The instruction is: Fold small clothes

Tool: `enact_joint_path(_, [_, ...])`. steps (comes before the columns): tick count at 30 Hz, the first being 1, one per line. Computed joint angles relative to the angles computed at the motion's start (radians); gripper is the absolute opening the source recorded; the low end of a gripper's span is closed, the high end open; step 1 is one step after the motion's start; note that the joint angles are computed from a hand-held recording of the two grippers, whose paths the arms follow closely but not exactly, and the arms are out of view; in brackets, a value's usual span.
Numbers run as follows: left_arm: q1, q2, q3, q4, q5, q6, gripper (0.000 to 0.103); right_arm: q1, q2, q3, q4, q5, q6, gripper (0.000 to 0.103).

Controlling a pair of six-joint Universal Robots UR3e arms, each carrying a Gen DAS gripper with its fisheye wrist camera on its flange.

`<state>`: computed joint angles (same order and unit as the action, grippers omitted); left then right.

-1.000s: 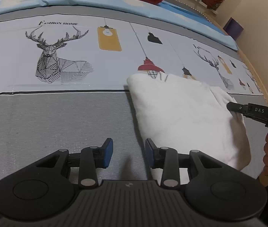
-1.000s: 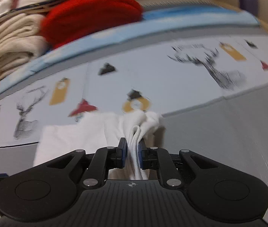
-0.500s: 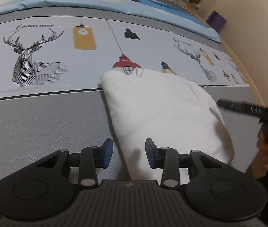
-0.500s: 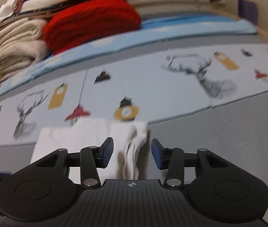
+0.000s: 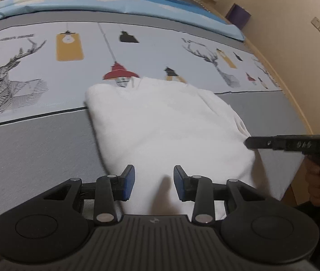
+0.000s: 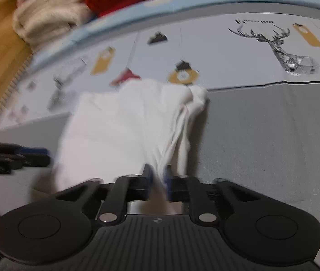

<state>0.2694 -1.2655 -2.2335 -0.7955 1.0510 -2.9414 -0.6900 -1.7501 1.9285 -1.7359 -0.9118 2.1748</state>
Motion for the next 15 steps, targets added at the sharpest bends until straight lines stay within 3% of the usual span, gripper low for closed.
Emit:
enact_joint_path(2, [-0.045, -0.042, 0.023, 0.013, 0.03, 0.005, 0.041, -0.054, 0.043, -0.076, 0.161, 0.05, -0.043, 0.009])
enact_joint_path(3, [-0.084, -0.075, 0.042, 0.024, 0.072, 0.002, 0.042, -0.052, 0.067, -0.094, 0.159, 0.027, -0.025, 0.009])
enact_joint_path(6, [-0.204, -0.186, 0.106, 0.038, 0.243, -0.03, 0.046, 0.036, 0.099, -0.046, -0.057, -0.158, 0.078, 0.0])
enact_joint_path(11, [-0.129, -0.158, 0.094, 0.069, 0.182, -0.09, 0.051, 0.124, 0.086, 0.027, -0.261, -0.315, 0.148, 0.003])
enact_joint_path(13, [-0.096, -0.149, 0.076, 0.12, 0.173, -0.171, 0.069, 0.085, 0.061, 0.035, -0.284, -0.23, 0.198, 0.004])
enact_joint_path(14, [-0.083, -0.156, 0.075, 0.138, 0.173, -0.212, 0.07, 0.056, 0.045, 0.043, -0.297, -0.165, 0.224, 0.014])
enact_joint_path(15, [-0.074, -0.169, 0.073, 0.152, 0.175, -0.252, 0.071, 0.018, 0.02, 0.061, -0.304, -0.1, 0.245, 0.031])
